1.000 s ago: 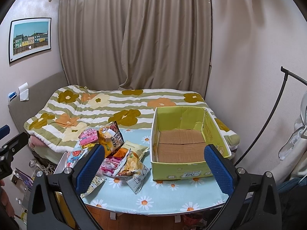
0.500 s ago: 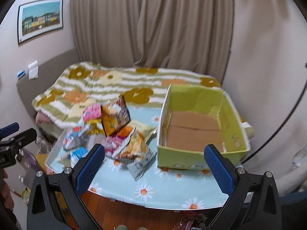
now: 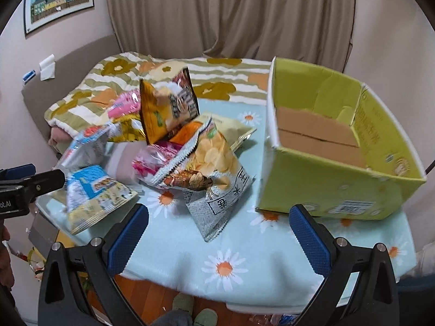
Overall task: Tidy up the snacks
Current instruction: 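Grasp the white-blue biscuit pack with the left tool while the right tool grasps the chip bag, then carry both bags over the yellow box and open both tools to drop them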
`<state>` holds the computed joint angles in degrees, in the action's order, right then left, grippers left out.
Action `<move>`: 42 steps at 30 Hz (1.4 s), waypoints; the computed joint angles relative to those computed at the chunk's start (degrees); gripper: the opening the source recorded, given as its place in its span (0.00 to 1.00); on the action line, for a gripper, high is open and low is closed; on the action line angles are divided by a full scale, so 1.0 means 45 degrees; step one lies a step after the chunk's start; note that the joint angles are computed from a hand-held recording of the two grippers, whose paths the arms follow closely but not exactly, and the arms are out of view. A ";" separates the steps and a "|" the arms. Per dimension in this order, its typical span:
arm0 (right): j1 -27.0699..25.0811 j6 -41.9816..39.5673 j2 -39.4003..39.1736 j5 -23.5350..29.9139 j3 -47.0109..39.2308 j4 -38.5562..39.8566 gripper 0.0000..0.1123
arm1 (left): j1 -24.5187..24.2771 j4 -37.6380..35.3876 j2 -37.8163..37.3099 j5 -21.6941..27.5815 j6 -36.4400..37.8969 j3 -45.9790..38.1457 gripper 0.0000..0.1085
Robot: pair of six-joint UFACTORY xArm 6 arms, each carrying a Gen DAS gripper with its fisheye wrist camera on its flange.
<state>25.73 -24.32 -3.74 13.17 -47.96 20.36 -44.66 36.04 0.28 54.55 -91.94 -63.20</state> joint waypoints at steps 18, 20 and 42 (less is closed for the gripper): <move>0.0412 0.6401 0.3230 -0.1246 -0.1846 -0.5963 0.91 | 0.2063 -0.2450 0.0936 -0.4186 0.3974 0.1519 0.94; 0.0394 0.6865 0.3447 -0.1211 -0.2083 -0.6374 0.91 | 0.2130 -0.2550 0.0909 -0.4489 0.4157 0.1667 0.91; 0.0484 0.3099 0.3468 -0.1530 -0.2016 -0.2057 0.44 | 0.1514 -0.2142 0.0328 -0.6028 0.3346 0.2309 0.71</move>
<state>27.91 -10.38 11.86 6.28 -57.03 11.10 -37.85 26.40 1.75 27.42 -76.88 -52.82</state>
